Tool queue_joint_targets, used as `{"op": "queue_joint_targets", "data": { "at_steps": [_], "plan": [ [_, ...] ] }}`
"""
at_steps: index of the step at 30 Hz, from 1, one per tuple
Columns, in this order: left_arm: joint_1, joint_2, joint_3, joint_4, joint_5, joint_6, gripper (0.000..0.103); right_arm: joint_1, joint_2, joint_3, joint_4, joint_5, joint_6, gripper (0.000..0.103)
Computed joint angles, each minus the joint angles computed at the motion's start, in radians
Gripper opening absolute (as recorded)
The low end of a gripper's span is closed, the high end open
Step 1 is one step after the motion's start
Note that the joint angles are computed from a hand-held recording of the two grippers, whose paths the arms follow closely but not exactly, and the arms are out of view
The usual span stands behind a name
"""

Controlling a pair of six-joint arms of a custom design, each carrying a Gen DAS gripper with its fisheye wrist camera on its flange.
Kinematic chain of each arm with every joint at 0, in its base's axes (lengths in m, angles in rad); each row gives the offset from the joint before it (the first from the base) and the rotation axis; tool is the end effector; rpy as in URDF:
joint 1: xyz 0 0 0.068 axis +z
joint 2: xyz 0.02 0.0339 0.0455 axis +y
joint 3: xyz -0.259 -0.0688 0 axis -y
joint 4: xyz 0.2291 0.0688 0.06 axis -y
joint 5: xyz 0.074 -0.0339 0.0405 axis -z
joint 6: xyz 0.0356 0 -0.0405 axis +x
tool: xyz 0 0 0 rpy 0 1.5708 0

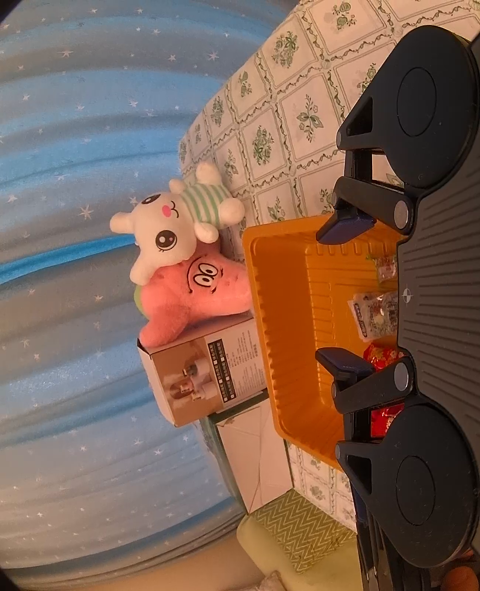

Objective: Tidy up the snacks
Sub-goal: 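Withdraw both open tools from the tray toward the remaining snacks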

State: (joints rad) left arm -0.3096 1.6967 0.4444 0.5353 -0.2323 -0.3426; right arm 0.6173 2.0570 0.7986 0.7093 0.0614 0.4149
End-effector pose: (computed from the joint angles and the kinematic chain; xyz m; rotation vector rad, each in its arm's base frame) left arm 0.2531 -0.0724 0.1003 -0.1574 2.2604 -0.0796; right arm 0.2964 0.2077 0.0857 -0.1818 2.1600 0.5416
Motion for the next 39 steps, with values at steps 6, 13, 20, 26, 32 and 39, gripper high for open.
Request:
{"op": "queue_joint_targets", "data": {
  "at_steps": [6, 13, 20, 26, 32, 39],
  "plan": [
    [-0.014, -0.027, -0.012, -0.015, -0.003, 0.008, 0.039, 0.011, -0.019, -0.022, 0.009, 0.018, -0.015, 0.062],
    [-0.044, -0.103, -0.052, -0.043, -0.025, 0.007, 0.039, 0.022, -0.074, -0.091, 0.042, 0.044, -0.012, 0.062],
    [-0.127, -0.212, -0.132, -0.088, -0.07, -0.024, 0.039, 0.026, -0.187, -0.24, 0.084, 0.064, 0.022, 0.062],
    [-0.251, -0.356, -0.199, -0.187, -0.13, -0.089, 0.039, 0.065, -0.327, -0.413, 0.101, 0.12, 0.059, 0.062],
    [-0.45, -0.536, -0.264, -0.34, -0.236, -0.221, 0.039, 0.148, -0.443, -0.593, 0.125, 0.204, 0.089, 0.062],
    [-0.788, -0.545, -0.313, -0.493, -0.382, -0.495, 0.039, 0.315, -0.466, -0.776, 0.169, 0.322, 0.204, 0.062]
  ]
}}
